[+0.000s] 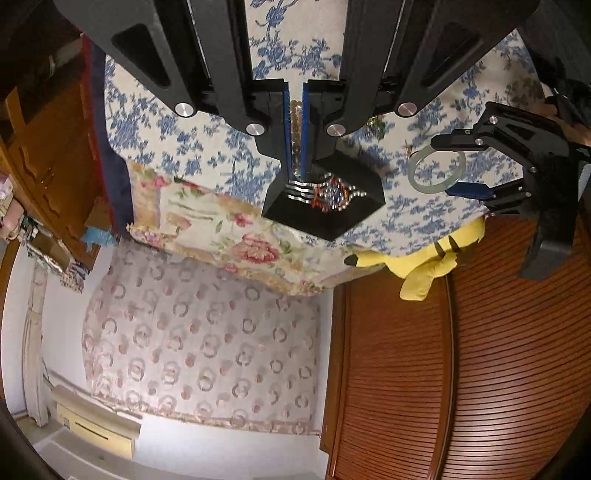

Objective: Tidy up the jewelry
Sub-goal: 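Grasp the jade bangle with the left tool while the right tool lifts the pearl necklace, then carry the jade bangle and pearl necklace over the black box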

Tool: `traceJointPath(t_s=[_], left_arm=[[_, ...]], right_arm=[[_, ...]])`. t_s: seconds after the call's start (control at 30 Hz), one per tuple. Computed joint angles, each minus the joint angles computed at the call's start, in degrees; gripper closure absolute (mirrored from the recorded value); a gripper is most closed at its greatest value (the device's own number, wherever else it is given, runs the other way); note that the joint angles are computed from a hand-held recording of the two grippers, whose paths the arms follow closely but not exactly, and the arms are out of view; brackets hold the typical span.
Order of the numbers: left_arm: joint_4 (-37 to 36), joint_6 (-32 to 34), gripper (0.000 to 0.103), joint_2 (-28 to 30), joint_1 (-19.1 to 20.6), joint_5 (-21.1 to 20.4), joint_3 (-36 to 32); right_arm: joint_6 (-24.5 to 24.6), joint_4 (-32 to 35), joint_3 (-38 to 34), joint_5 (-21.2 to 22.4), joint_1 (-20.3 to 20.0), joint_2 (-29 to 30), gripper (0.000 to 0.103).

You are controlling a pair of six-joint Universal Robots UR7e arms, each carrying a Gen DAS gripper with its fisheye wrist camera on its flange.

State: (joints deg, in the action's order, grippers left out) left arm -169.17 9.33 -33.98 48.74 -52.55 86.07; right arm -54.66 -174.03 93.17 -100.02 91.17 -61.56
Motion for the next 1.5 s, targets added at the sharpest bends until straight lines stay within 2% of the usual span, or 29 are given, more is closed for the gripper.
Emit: traceJointPath(t_s=[0.77,1.0,1.27,1.5], left_arm=[[-1.32,2.32,0.035,0.77,0.46,1.46,-5.15],[0.35,3.14,0.035,2.37,1.44,1.03,-9.25],[3.48,3.19,0.035,4.71,2.71,0.70,-14.58],[7.31,2.99,0.035,7.38,3.91,0.67,-20.11]], right_arm=[[-2.39,1.08,-9.57,0.02,3.95,4.11,0.098],[-2.40,2.90,-14.80,0.95,4.63,7.25,0.098],[-1.26,7.96,-21.19,1.95,4.11,11.81,0.098],[-0.62,10.73,-22.54,2.83,2.85,13.74,0.098]])
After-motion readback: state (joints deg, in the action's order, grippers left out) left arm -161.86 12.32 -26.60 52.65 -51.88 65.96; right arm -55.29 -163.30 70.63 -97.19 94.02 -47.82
